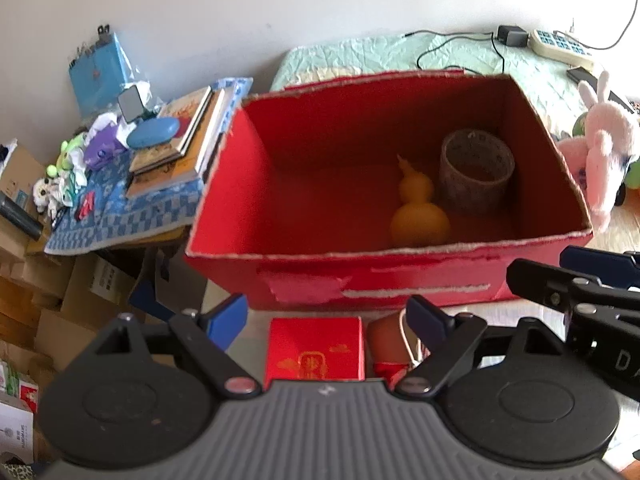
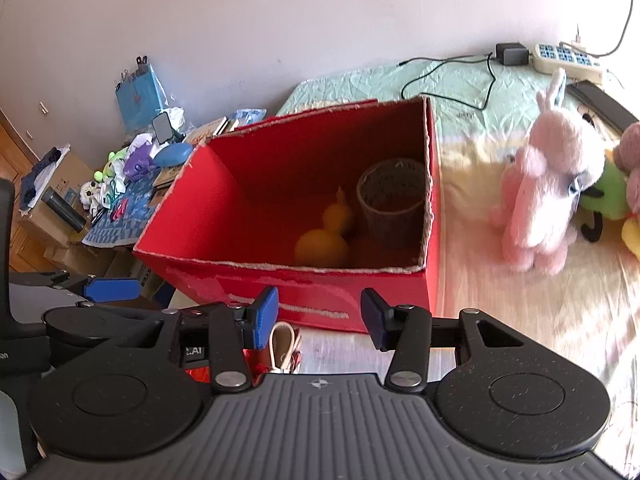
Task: Organize objects
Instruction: 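Move the right gripper back out of the box toward the pinecone, then close the right gripper on the brown pinecone and lift it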
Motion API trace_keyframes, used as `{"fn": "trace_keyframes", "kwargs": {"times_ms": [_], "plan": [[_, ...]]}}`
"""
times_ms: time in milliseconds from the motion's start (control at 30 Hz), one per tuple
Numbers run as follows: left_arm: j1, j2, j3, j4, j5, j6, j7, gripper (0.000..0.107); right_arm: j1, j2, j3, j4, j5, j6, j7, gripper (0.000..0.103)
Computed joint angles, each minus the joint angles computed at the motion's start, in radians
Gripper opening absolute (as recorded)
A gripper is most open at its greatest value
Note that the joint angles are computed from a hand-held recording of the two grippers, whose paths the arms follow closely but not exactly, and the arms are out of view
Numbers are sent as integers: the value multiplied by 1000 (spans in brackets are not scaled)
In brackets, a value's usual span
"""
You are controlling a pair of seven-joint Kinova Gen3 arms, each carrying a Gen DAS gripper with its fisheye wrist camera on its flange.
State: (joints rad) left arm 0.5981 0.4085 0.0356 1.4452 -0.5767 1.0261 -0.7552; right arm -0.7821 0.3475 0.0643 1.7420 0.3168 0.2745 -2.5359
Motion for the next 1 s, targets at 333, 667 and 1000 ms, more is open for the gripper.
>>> {"fn": "trace_keyframes", "kwargs": {"times_ms": [333,667,1000], "plan": [[-8,27,7,-8,40,10,-25,88,135,19,-132,-2,-138,14,128,49],[-15,47,4,-7,75,4,-64,88,275,43,-260,-9,-348,38,332,49],[-34,63,11,0,127,-5,-116,88,284,58,-256,-9,-427,71,405,49]]}}
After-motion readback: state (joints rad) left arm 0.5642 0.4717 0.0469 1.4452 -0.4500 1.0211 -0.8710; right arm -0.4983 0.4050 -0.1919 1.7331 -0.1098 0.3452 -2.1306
